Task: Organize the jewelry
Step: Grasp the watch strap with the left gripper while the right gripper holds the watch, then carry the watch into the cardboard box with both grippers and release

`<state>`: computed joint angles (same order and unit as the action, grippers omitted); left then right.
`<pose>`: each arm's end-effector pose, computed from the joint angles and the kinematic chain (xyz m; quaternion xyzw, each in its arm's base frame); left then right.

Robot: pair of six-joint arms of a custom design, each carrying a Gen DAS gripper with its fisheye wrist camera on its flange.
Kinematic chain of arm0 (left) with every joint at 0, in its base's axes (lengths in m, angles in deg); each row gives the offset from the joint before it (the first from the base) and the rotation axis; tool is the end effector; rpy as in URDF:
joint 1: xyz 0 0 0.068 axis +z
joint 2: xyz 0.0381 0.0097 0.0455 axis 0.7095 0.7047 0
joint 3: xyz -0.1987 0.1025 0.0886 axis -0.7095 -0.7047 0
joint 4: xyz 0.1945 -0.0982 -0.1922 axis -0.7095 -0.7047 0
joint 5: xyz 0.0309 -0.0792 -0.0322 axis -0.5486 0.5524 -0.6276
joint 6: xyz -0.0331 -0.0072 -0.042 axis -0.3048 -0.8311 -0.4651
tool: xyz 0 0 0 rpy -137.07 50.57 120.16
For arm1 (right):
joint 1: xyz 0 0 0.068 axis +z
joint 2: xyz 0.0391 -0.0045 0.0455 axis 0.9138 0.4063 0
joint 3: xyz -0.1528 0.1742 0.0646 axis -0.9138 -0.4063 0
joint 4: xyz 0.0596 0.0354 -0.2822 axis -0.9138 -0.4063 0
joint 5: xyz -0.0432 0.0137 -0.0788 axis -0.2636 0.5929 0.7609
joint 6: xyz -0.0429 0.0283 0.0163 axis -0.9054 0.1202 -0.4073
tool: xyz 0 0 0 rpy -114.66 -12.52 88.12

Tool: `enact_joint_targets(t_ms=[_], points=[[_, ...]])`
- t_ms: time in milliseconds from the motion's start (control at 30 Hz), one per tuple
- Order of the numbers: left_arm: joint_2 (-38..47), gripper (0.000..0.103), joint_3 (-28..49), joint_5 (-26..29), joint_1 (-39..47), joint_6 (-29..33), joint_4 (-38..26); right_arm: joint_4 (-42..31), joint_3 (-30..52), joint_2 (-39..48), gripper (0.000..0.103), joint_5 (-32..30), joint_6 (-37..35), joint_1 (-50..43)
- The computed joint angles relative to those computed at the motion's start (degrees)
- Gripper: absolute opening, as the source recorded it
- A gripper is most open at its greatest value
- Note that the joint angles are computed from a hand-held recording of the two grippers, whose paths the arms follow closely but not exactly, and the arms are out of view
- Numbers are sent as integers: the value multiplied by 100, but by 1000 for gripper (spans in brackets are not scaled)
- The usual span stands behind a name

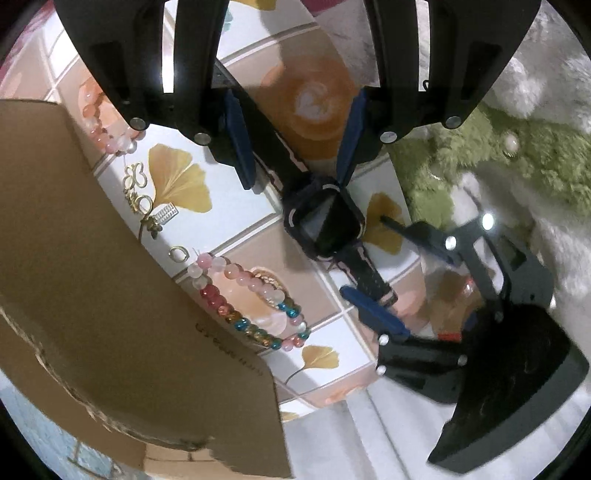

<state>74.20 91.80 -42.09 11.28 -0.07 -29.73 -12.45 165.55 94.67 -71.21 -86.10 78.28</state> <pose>0.2878 -0.2018 0.1243 0.4255 0.8700 -0.1307 0.2120 0.3716 0.0932 0.1225 -0.4702 0.8619 0.1471 0.1202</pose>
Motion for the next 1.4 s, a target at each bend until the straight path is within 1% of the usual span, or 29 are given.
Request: enact_joint_targets(t_ms=[100, 133, 167, 300, 367, 433, 467, 567, 633, 667, 767, 833, 900, 1000, 1033, 1067, 1133, 1167, 1333, 1400], points=[[179, 51, 243, -219, -27, 242, -44, 187, -122, -93, 45, 290, -283, 161], [204, 46, 289, -262, -14, 321, -46, 223, -147, -113, 45, 354, -364, 196], [245, 43, 365, -270, 0, 422, -83, 250, -153, -122, 45, 436, -484, 245], [465, 37, 747, -84, 101, 933, -417, -27, 160, 70, 44, 524, -749, 326], [525, 36, 885, -89, 80, 1193, -557, -173, 287, 142, 40, 568, -903, 342], [710, 36, 1194, 23, 155, 1446, -839, -346, 454, 241, 38, 630, -1057, 354], [745, 36, 1310, 67, 151, 1474, -994, -441, 493, 231, 36, 642, -1139, 313], [1143, 34, 1866, 233, 230, 1637, -1387, -614, 796, 447, 32, 726, -1118, 393], [1298, 29, 2103, 238, 242, 1859, -1556, -709, 942, 547, 29, 750, -1093, 410], [1489, 29, 2342, 172, 86, 1806, -1608, -746, 997, 586, 29, 764, -1092, 421], [1631, 29, 2608, 177, 88, 1921, -1812, -778, 1181, 729, 29, 784, -1044, 462], [1757, 26, 2821, 191, 116, 1892, -1917, -780, 1135, 674, 28, 764, -1009, 442], [1809, 25, 2822, 171, 102, 1863, -1840, -702, 989, 558, 28, 723, -973, 386], [1651, 25, 2566, 93, 83, 1842, -1631, -612, 852, 446, 26, 693, -904, 336], [1540, 24, 2428, 6, 45, 1857, -1522, -557, 772, 388, 26, 685, -868, 332], [1369, 24, 2010, -48, 42, 1911, -1259, -526, 720, 333, 26, 685, -849, 334], [1172, 23, 1817, -169, -2, 1945, -1145, -389, 537, 186, 25, 695, -818, 342], [1042, 23, 1569, -250, -111, 1862, -983, -326, 444, 104, 25, 700, -804, 348], [683, 23, 1300, -619, -277, 1853, -831, 96, -193, -488, 25, 783, -726, 380], [578, 23, 1328, -736, -365, 1787, -892, 239, -404, -774, 25, 845, -713, 378]])
